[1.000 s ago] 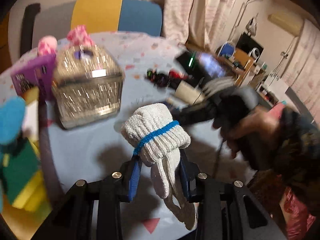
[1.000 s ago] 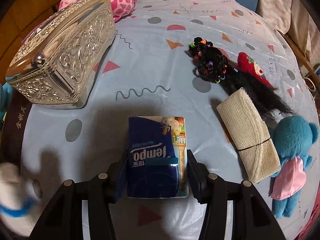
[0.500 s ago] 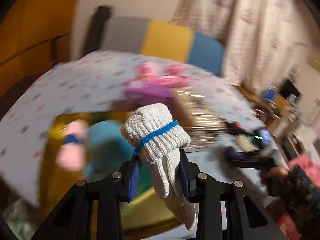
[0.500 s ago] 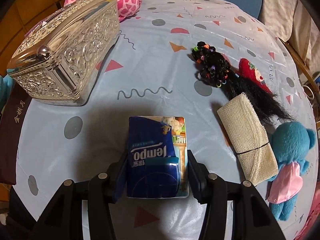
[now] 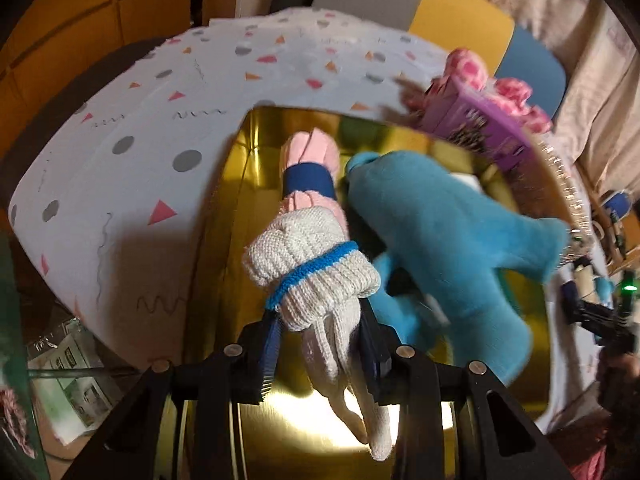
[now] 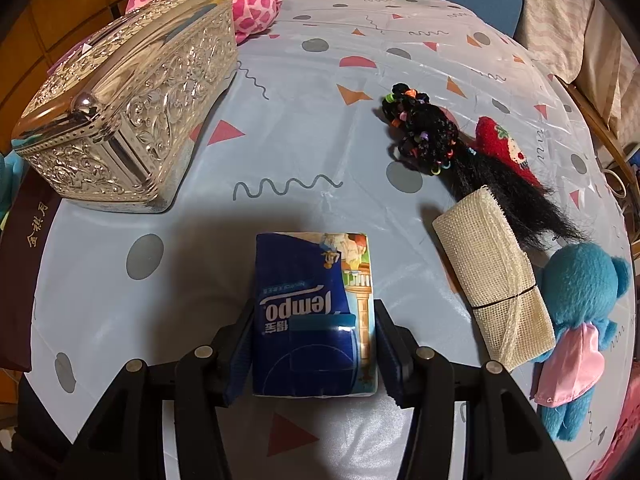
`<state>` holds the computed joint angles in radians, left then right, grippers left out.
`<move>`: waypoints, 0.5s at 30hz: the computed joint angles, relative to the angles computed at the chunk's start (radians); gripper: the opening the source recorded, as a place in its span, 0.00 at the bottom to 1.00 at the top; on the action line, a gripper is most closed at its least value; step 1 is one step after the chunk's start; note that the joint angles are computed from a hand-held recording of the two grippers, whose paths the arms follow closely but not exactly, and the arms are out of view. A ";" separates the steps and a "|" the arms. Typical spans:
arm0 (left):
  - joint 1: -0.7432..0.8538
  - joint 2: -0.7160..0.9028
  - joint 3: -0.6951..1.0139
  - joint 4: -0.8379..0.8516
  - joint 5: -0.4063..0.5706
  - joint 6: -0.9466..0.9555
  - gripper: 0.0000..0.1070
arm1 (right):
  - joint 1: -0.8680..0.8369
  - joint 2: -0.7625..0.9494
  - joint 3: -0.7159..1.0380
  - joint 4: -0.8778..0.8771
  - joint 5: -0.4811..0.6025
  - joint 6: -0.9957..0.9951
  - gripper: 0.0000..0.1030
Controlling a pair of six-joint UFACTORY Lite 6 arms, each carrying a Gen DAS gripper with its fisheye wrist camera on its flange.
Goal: Organize soft objects
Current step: 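Carry the white socks into the gold tray and open the left tool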
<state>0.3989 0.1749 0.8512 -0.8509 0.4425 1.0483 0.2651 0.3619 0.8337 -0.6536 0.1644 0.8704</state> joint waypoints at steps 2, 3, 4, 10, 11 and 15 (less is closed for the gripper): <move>-0.047 0.065 0.048 0.055 -0.055 -0.083 0.33 | -0.004 0.002 0.002 0.011 -0.001 -0.013 0.52; -0.051 0.090 0.066 0.051 -0.069 -0.079 0.34 | -0.003 0.003 0.003 0.006 0.000 -0.009 0.52; -0.054 0.118 0.087 0.044 -0.082 -0.080 0.34 | -0.003 0.002 0.003 0.004 0.000 -0.009 0.52; -0.081 0.166 0.134 0.074 -0.155 -0.135 0.38 | -0.005 0.009 0.009 -0.018 0.001 0.007 0.52; -0.083 0.164 0.134 0.086 -0.159 -0.145 0.43 | -0.004 0.009 0.009 -0.023 0.002 0.011 0.52; -0.092 0.123 0.080 0.090 -0.204 -0.147 0.53 | -0.001 0.008 0.011 -0.022 0.007 0.010 0.52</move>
<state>0.3073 0.2974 0.9312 -0.7609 0.2390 0.9012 0.2637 0.3702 0.8447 -0.6754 0.1713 0.8803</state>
